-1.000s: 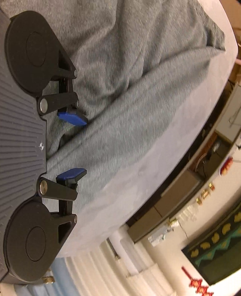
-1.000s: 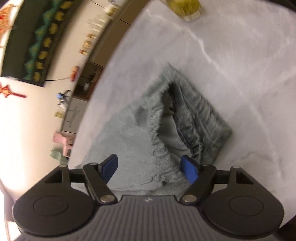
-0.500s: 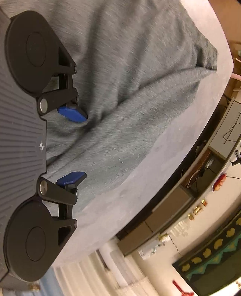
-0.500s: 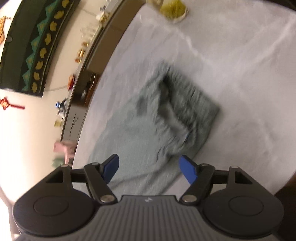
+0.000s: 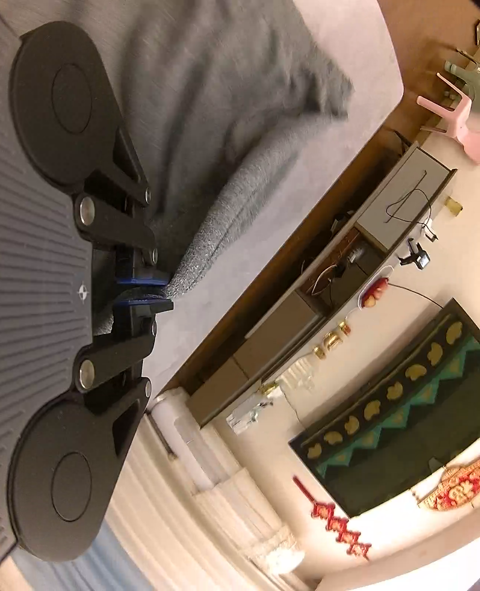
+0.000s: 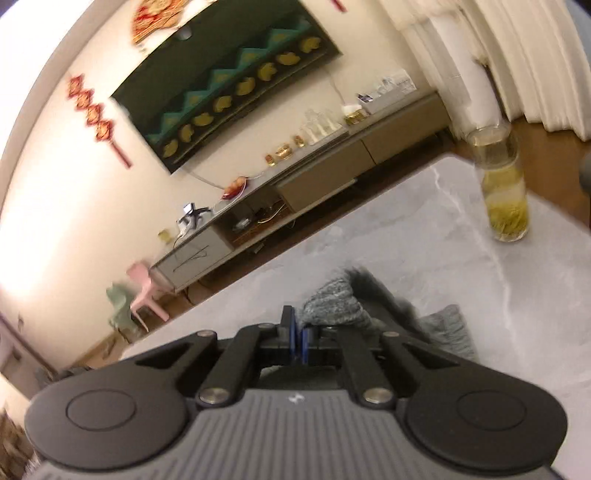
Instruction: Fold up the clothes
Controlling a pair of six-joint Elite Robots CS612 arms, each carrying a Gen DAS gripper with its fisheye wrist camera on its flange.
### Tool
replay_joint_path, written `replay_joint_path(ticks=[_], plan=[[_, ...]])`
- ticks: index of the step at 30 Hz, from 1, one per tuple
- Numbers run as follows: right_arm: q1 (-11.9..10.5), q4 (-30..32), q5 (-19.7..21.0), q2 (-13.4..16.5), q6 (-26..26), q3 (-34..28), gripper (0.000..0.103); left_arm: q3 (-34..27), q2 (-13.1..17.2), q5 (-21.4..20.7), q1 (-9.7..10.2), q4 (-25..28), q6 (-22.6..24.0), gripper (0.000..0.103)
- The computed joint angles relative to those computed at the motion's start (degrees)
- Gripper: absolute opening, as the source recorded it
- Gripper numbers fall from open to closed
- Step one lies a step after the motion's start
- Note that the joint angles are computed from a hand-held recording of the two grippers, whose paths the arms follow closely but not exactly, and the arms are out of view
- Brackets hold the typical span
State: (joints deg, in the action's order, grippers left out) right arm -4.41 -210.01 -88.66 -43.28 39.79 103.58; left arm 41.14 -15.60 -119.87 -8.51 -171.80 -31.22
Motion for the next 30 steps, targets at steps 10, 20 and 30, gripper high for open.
replay_joint_path(ticks=[10, 20, 30], plan=[[-3.1, 13.9, 6.1, 1.4, 11.7, 0.4, 0.004, 12.8, -5.8, 4.1, -0.96, 6.4, 7.1, 0.006], [-1.6, 2.9, 1.0, -1.5, -8.0, -0.2, 0.003, 20.3, -8.0, -1.1, -0.10, -8.3, 3.5, 0.006], [-4.1, 25.7, 5.5, 0.6, -4.5, 0.7, 0.003, 21.5, -8.1, 3.3, -0.99, -4.1, 8.0, 0.006]])
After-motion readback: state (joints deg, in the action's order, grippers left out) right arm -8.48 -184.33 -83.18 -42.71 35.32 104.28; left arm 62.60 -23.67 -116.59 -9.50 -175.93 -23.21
